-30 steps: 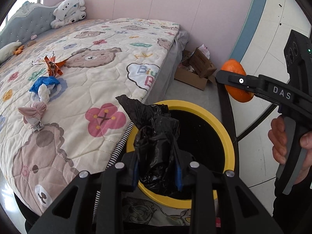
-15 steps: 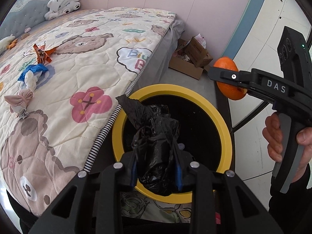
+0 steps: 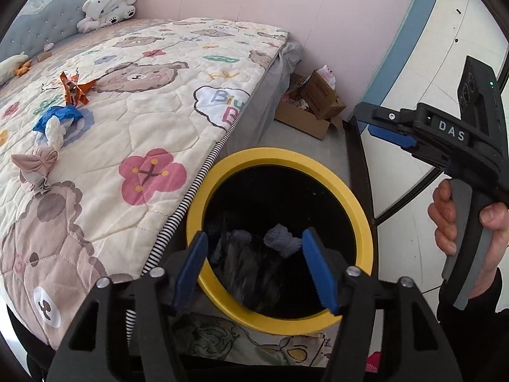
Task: Collect trash
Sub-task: 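Move both open tools back over the bed toward the remaining items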
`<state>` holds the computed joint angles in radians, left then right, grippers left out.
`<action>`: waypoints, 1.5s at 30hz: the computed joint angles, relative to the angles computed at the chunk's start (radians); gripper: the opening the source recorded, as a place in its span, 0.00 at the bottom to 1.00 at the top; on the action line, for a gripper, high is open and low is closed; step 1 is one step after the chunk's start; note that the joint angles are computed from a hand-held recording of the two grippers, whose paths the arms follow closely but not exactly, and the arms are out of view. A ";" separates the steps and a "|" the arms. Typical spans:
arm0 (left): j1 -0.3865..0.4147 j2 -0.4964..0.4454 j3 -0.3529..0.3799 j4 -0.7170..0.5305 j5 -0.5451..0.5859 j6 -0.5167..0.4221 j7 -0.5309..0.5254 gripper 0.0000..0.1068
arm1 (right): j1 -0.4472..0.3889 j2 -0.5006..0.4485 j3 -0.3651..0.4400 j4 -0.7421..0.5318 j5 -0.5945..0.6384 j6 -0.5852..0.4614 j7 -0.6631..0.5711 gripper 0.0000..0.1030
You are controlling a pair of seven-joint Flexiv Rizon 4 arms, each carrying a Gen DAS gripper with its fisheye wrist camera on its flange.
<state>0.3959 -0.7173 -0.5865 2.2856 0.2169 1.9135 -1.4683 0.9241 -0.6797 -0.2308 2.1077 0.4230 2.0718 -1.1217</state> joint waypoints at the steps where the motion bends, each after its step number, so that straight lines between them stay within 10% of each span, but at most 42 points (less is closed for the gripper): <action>1: 0.008 -0.003 -0.006 0.001 0.005 0.010 -0.001 0.64 | 0.020 0.000 -0.024 -0.001 0.015 -0.003 -0.004 0.53; 6: 0.000 0.000 0.021 -0.008 0.008 0.053 -0.028 0.80 | 0.036 0.003 -0.052 -0.012 0.032 -0.001 -0.016 0.62; 27: -0.156 0.045 0.382 -0.069 -0.035 0.257 -0.155 0.87 | -0.044 -0.117 -0.001 -0.289 -0.197 -0.118 0.017 0.70; 45: -0.062 0.026 0.405 -0.128 -0.074 0.175 -0.194 0.87 | -0.179 -0.294 0.118 -0.678 -0.545 -0.324 0.170 0.70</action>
